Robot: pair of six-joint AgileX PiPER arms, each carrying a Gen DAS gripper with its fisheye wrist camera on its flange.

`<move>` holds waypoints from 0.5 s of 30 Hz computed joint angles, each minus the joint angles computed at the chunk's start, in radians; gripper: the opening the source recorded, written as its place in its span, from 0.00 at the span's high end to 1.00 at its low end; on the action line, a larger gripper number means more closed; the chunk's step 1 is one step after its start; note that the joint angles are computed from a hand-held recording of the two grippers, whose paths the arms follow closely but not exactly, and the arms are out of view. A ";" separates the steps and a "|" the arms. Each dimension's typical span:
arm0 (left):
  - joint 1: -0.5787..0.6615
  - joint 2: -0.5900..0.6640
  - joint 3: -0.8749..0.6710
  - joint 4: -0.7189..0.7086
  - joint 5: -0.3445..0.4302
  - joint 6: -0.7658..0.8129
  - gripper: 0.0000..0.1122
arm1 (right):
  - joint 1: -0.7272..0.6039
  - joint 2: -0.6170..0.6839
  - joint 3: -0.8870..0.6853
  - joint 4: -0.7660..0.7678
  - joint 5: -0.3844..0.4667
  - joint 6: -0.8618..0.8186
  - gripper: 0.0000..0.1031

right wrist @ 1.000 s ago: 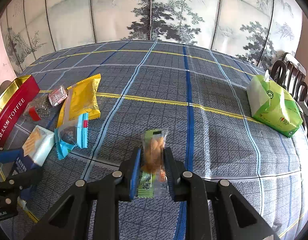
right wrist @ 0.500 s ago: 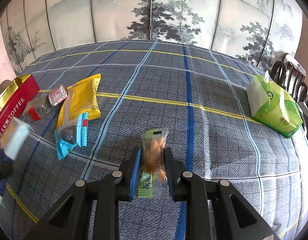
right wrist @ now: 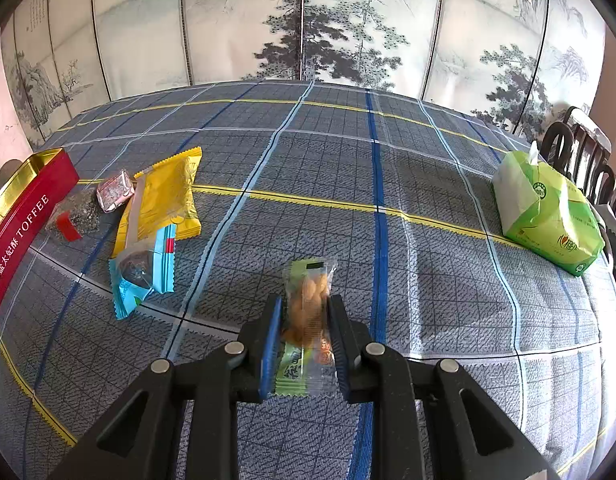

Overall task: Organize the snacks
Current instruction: 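Carry the cracker pack into the tin and open the left gripper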

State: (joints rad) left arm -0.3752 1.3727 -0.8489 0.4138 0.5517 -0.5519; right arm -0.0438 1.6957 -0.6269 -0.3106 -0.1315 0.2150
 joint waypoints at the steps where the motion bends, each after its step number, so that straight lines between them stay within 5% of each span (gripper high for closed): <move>1: 0.021 -0.004 0.001 0.007 -0.001 0.006 0.58 | 0.000 0.000 0.000 0.000 0.000 0.000 0.77; 15: 0.256 0.014 0.041 0.008 -0.055 0.126 0.58 | 0.003 0.000 -0.001 0.028 0.001 -0.026 0.77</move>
State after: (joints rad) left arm -0.1189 1.3868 -0.8077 0.4220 0.4969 -0.4259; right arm -0.0412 1.6957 -0.6277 -0.2821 -0.1301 0.1894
